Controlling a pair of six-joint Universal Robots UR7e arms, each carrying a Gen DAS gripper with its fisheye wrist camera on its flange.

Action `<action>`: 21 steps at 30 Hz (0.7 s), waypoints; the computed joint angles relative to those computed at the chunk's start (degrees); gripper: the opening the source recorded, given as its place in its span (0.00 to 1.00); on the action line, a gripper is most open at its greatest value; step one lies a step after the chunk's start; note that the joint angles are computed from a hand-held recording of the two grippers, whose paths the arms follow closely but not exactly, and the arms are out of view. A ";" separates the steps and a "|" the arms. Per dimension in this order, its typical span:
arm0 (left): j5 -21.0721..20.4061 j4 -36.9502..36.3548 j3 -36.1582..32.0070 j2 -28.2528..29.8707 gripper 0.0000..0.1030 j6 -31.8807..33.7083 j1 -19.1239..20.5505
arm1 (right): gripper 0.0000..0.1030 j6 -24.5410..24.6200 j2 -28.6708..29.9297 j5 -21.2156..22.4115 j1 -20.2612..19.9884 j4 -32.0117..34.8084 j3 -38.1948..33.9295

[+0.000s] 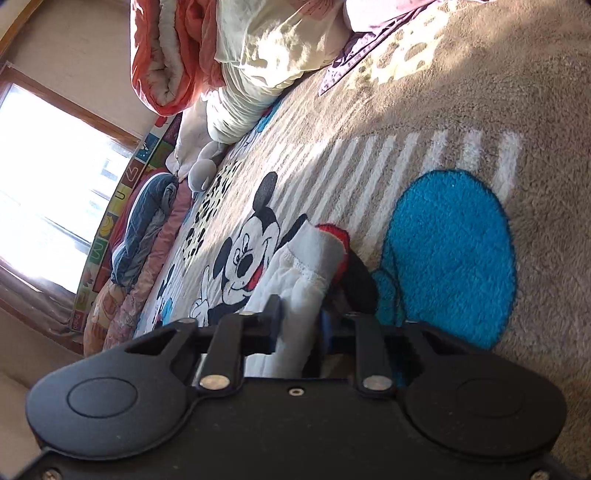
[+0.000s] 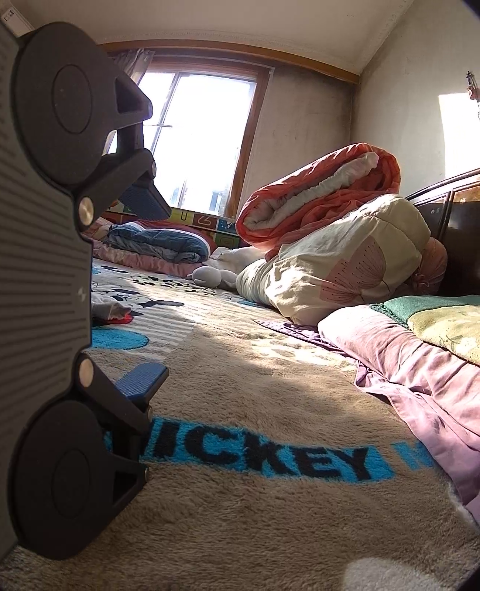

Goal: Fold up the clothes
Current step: 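Lift the sleeve and carry it across the garment body with the left gripper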

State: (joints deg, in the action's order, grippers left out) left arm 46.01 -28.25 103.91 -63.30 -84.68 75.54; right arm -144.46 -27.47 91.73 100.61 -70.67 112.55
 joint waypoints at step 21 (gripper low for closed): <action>17.92 47.70 -18.34 -19.41 0.07 -65.63 9.01 | 0.83 -29.82 9.62 -11.81 11.86 54.13 -28.79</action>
